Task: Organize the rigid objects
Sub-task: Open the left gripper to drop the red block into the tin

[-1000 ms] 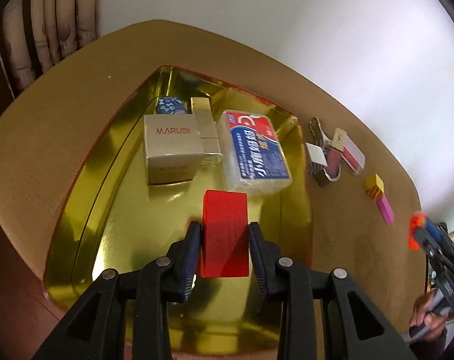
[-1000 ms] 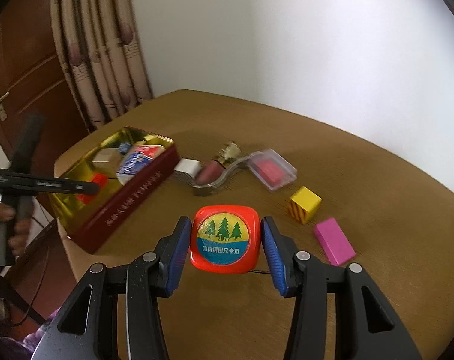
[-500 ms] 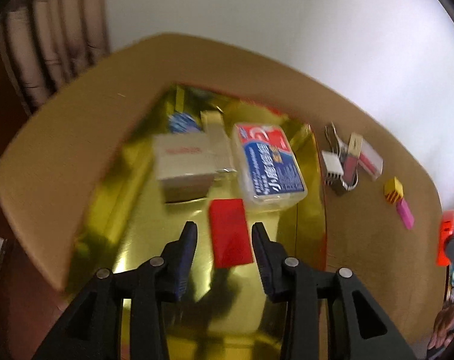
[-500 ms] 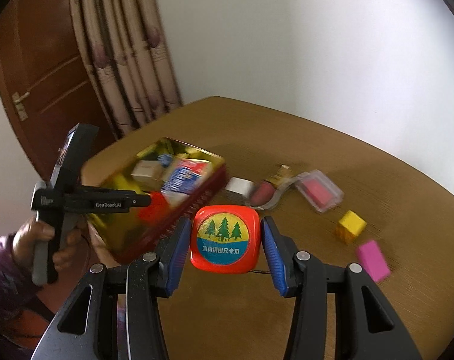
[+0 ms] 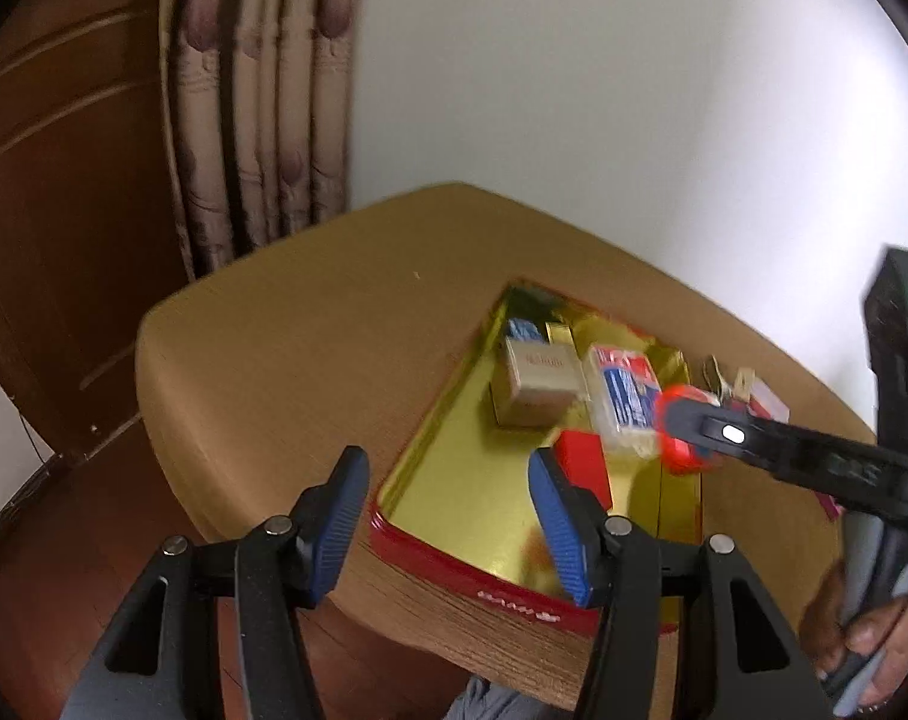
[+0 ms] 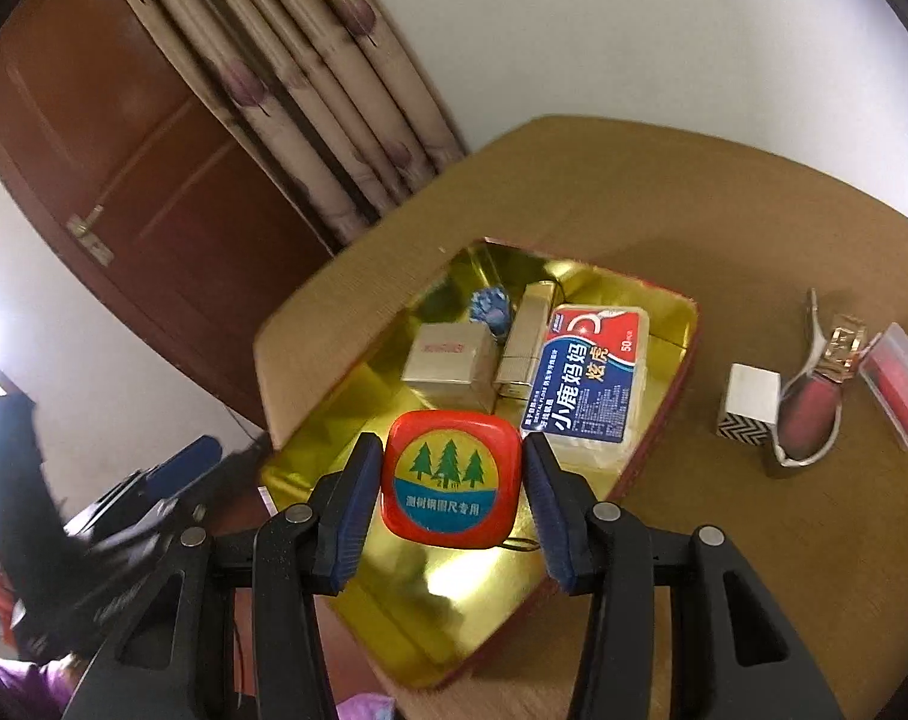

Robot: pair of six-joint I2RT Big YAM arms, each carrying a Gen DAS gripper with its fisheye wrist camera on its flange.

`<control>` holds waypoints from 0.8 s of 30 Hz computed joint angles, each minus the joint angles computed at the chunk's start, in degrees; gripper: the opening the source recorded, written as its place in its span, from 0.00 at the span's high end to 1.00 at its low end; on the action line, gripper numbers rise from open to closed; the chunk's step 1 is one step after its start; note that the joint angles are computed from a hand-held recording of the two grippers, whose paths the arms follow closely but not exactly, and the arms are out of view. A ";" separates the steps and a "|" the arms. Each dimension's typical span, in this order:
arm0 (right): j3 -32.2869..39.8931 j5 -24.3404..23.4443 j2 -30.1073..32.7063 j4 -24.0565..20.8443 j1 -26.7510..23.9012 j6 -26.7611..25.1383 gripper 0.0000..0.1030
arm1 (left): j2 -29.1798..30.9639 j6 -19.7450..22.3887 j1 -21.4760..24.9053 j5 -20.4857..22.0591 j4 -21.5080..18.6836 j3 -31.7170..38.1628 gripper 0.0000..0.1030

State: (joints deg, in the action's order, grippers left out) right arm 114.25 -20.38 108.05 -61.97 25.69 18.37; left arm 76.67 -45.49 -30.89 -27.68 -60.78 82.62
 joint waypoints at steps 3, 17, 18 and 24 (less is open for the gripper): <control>1.59 1.57 2.04 -1.32 0.78 -0.06 0.57 | -0.40 0.40 0.62 3.84 0.57 -0.58 0.45; -12.49 8.59 -8.98 7.78 -1.51 1.62 0.57 | -1.83 -2.51 2.09 7.29 1.54 -2.54 0.45; -15.93 10.98 -11.97 8.92 -2.27 1.38 0.55 | -1.57 -2.07 1.80 7.15 1.29 -2.25 0.45; -34.04 30.61 -26.51 10.67 -8.29 -2.28 0.44 | -0.63 2.65 -1.48 5.71 2.91 -0.80 0.45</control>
